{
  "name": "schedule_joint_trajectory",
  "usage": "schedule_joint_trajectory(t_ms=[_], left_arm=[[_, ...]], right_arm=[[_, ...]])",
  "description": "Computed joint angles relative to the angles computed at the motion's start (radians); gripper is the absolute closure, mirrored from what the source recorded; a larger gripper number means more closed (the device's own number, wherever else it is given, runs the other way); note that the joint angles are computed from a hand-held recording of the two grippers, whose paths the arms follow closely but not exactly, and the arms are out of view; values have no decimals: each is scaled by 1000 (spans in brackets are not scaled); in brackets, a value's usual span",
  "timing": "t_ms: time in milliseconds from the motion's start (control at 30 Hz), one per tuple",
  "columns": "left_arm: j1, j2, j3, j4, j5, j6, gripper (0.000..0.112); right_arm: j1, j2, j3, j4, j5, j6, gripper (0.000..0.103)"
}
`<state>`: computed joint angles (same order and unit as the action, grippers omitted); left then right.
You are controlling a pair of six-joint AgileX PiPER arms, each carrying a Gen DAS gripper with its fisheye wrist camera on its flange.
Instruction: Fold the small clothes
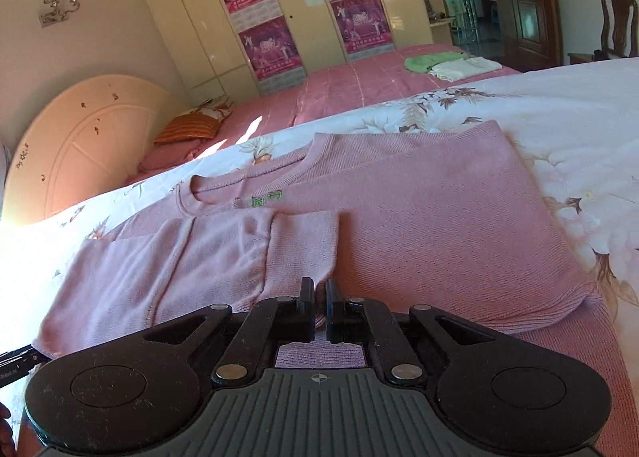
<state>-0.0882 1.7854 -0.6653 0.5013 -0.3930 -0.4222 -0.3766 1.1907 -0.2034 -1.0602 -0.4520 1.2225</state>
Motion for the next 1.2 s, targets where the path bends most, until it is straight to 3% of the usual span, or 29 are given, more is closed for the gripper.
schedule_joint_trajectory(t_ms=[67, 233, 333, 367, 400, 433, 567, 633, 667, 700, 867, 933, 1067, 1133, 1200], left_arm=[[2, 0, -1, 6, 1, 1, 71], [8, 2, 3, 10, -7, -3, 70], [15, 1, 12, 21, -22, -8, 70], [16, 4, 12, 20, -27, -7, 70], [15, 6, 11, 19, -29, -6, 69], [16, 7, 10, 21, -29, -6, 69], [24, 16, 11, 35, -46, -13, 68], [32, 21, 9, 55, -54, -31, 67], [34, 22, 8, 61, -56, -37, 67], [36, 23, 9, 63, -60, -38, 67], [42, 27, 13, 62, -70, -31, 67], [44, 28, 12, 62, -69, -27, 67], [46, 5, 8, 117, -29, -57, 67], [62, -38, 19, 242, 8, -118, 66], [128, -102, 59, 442, -42, -273, 65]], right_arm=[[-5, -36, 3, 7, 7, 3, 99], [-59, 11, -56, -244, 17, 198, 99], [-163, -2, -51, -310, -72, 269, 97], [-200, 13, -62, -339, -114, 300, 91], [-222, 35, -72, -336, -147, 299, 68], [-223, 54, -82, -321, -156, 288, 62], [-172, 171, -160, -283, -159, 269, 62], [-114, 222, -204, -304, -105, 298, 67], [-72, 222, -217, -302, -57, 284, 76], [-43, 217, -227, -322, -29, 288, 101], [-6, 9, -133, -62, 32, 14, 100], [60, 63, -160, -12, 127, -40, 100], [59, 152, -154, 36, 113, -75, 100], [48, 155, -136, 77, 106, -109, 100], [47, 118, -129, 96, 141, -116, 100]])
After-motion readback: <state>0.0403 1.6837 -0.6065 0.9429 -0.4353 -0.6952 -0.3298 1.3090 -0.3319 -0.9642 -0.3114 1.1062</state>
